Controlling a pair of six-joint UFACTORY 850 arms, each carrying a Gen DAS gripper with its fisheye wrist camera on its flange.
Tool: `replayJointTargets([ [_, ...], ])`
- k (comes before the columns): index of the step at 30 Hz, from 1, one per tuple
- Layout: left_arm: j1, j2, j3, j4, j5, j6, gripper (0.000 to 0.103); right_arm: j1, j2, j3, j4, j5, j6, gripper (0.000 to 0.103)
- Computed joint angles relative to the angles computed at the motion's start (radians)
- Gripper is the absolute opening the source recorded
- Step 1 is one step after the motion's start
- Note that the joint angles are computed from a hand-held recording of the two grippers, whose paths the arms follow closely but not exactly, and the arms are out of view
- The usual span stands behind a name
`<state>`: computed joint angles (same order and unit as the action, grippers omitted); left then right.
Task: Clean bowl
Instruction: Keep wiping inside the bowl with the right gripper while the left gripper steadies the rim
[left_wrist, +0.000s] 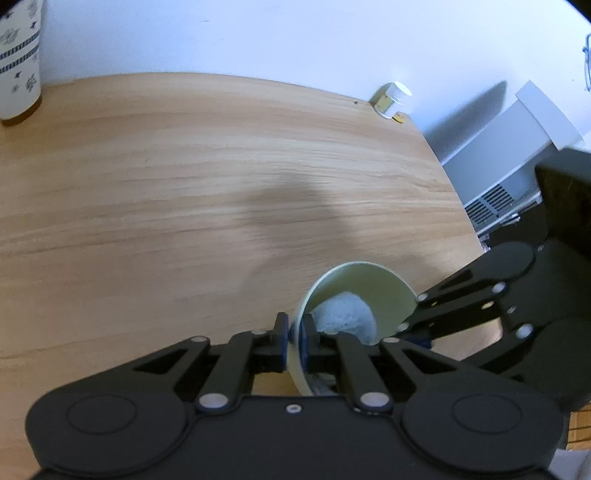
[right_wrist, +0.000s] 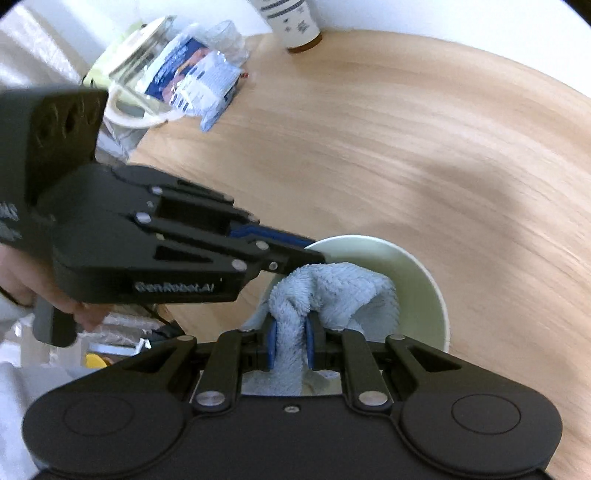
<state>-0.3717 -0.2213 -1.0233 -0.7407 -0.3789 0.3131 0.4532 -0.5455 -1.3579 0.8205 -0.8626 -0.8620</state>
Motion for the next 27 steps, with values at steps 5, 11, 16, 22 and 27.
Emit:
replayJointTargets([
  [5,-0.007,-0.001,-0.002,0.063,0.006,-0.081,0.007,0.009,0.051,0.033,-0.009,-0.006,0.021,0.017],
  [11,-0.007,0.002,0.000,0.075,0.000,-0.102,0.008,0.063,0.059,0.024,-0.107,0.053,0.060,0.017],
  [16,-0.007,0.005,0.008,0.038,0.006,-0.075,0.007,0.109,0.063,0.008,-0.281,0.094,0.153,0.017],
  [22,-0.013,0.008,0.016,0.011,0.008,-0.042,0.007,0.147,0.078,0.016,-0.456,0.153,0.294,0.017],
  [27,-0.005,0.013,0.026,-0.039,0.004,-0.014,0.007,0.143,0.132,0.071,-0.459,0.211,0.279,0.017],
])
